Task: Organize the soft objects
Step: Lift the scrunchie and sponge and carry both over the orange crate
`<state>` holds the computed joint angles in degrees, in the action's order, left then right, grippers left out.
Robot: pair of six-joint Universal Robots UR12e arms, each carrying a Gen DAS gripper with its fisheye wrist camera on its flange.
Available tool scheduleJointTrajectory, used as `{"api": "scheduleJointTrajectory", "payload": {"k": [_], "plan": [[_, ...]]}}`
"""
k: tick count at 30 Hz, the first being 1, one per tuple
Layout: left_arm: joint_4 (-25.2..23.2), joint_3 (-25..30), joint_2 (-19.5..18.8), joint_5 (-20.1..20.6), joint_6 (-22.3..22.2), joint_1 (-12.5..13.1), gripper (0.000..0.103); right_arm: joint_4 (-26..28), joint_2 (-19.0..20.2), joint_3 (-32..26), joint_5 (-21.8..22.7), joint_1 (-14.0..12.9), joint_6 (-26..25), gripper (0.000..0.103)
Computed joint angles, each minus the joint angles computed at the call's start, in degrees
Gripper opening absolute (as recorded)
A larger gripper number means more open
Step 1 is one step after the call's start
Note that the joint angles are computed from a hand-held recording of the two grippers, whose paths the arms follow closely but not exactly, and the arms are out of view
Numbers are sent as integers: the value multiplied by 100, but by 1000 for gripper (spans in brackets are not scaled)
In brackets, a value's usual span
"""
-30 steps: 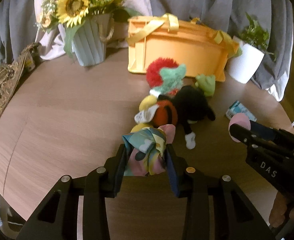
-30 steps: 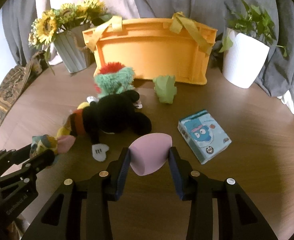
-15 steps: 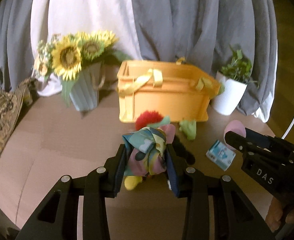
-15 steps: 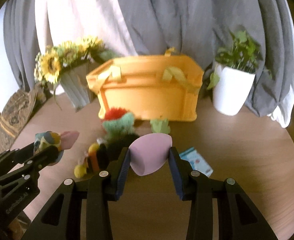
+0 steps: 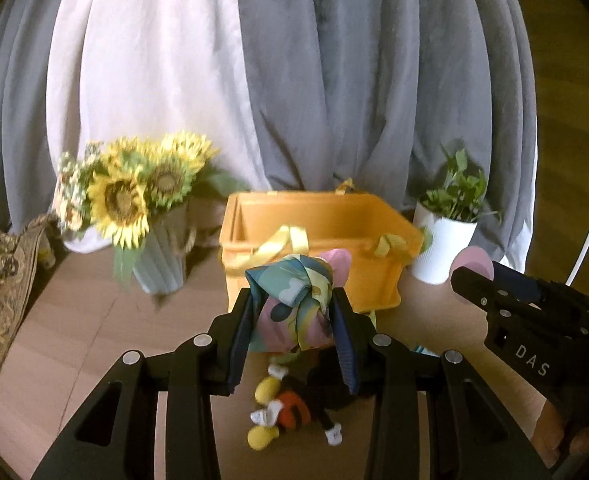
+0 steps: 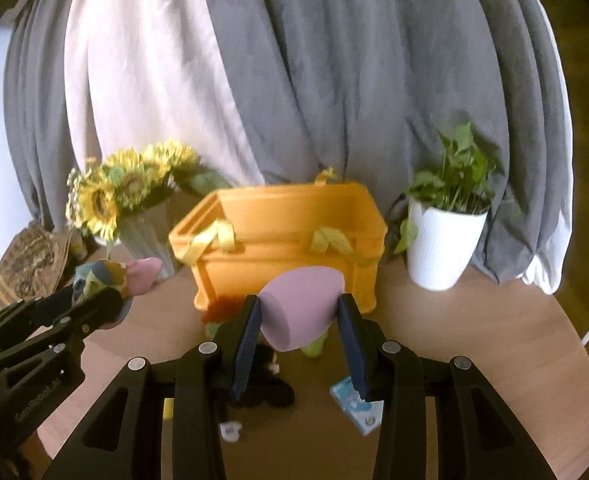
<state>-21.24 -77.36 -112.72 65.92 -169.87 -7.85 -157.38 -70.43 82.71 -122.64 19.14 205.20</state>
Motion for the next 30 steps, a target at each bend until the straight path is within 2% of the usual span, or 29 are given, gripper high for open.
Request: {"api": "scheduleJointTrajectory", "payload": {"k": [14, 30], "plan": [[327, 665, -409, -88, -103, -55, 38, -515, 261, -403, -204, -105, -382, 41], [322, 1758, -1093, -17, -178, -192, 38, -730, 586, -921, -56, -360, -780, 41]]}}
